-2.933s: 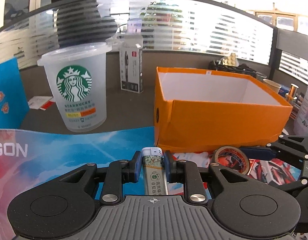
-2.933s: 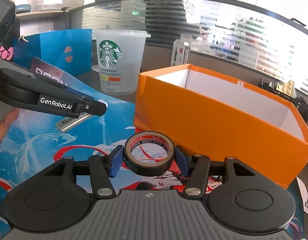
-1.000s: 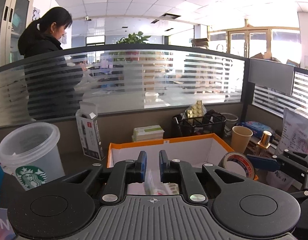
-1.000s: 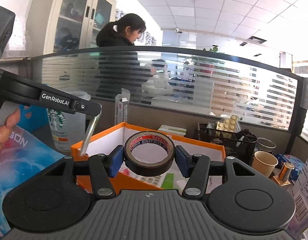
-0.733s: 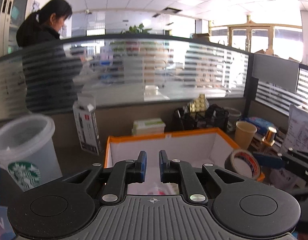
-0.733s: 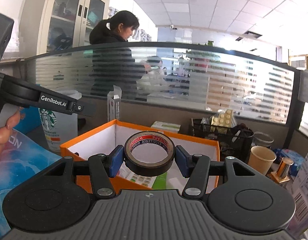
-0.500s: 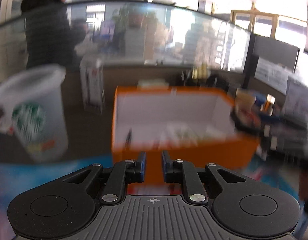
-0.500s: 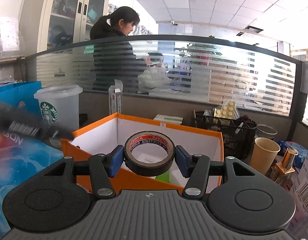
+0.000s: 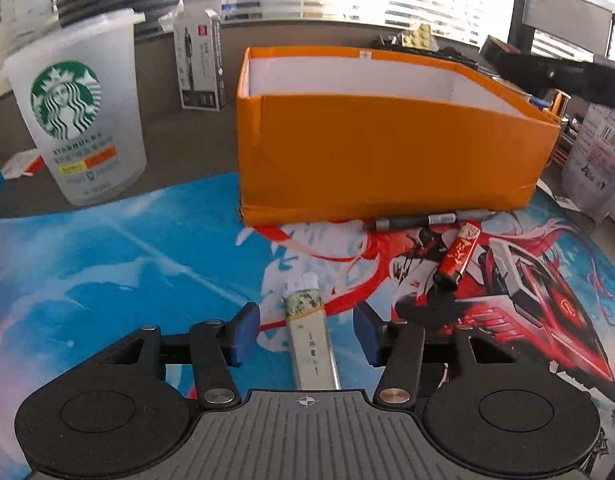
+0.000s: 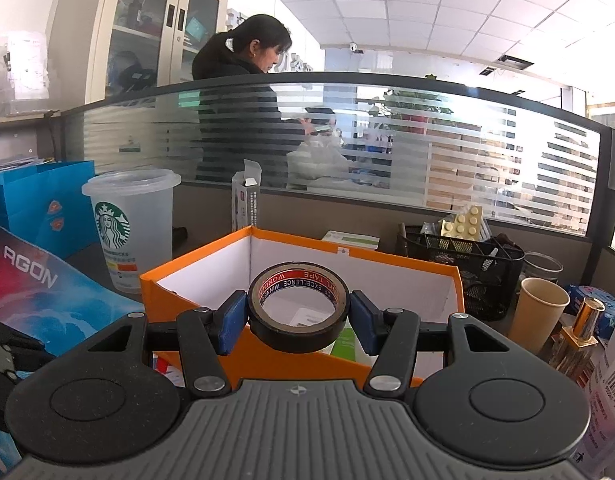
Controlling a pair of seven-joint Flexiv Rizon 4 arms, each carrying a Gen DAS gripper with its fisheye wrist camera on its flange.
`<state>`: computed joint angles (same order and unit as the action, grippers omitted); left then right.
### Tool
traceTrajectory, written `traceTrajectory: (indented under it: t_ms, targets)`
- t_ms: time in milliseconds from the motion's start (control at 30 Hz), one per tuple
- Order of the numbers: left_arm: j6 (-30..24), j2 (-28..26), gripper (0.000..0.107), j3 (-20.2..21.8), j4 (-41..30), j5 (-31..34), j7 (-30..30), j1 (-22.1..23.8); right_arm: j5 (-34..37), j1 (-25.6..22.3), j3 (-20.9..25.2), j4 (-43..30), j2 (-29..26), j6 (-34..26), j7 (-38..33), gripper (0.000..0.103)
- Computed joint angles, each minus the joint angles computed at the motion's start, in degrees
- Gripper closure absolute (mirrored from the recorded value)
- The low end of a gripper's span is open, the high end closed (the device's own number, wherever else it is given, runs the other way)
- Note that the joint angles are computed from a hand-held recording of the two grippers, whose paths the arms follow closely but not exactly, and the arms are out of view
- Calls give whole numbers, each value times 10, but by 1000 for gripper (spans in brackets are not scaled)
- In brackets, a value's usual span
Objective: Organize rigid objects
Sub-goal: 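Carry the lighter with the left tool while the right tool carries the tape roll over the box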
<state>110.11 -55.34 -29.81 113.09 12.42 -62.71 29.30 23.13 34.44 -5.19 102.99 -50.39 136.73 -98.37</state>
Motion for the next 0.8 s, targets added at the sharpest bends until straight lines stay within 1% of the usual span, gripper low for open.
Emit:
traceTrajectory:
  t_ms: [100,167,200,233,367,433,533,800]
  targets:
    - [14,-6,62,6,-4,5,2,-6,3,1,1,3,1,5,-1,51]
    - [31,-12,75,13,-10,8,-1,-14,5,2,1,2,2,5,-2,51]
    - [39,-15,84,19,-14,11,-3,-18,4,1,2,3,1,6,-2,51]
    - [45,-17,86,22,-17,15,-5,-20,2,1,2,3,2,6,-2,51]
    - [29,-21,86,3,-20,28,-18,0,2,1,3,5,3,6,-3,51]
    - [6,-25,86,-24,-16,35,-18,25,4,2,2,4,4,6,-5,51]
    - [19,-20,86,-33,-9,37,-15,30,5,2,3,4,5,8,-5,51]
    - [52,-7,86,-71,-3,76,-28,55,8,4,4,2,7,8,-8,51]
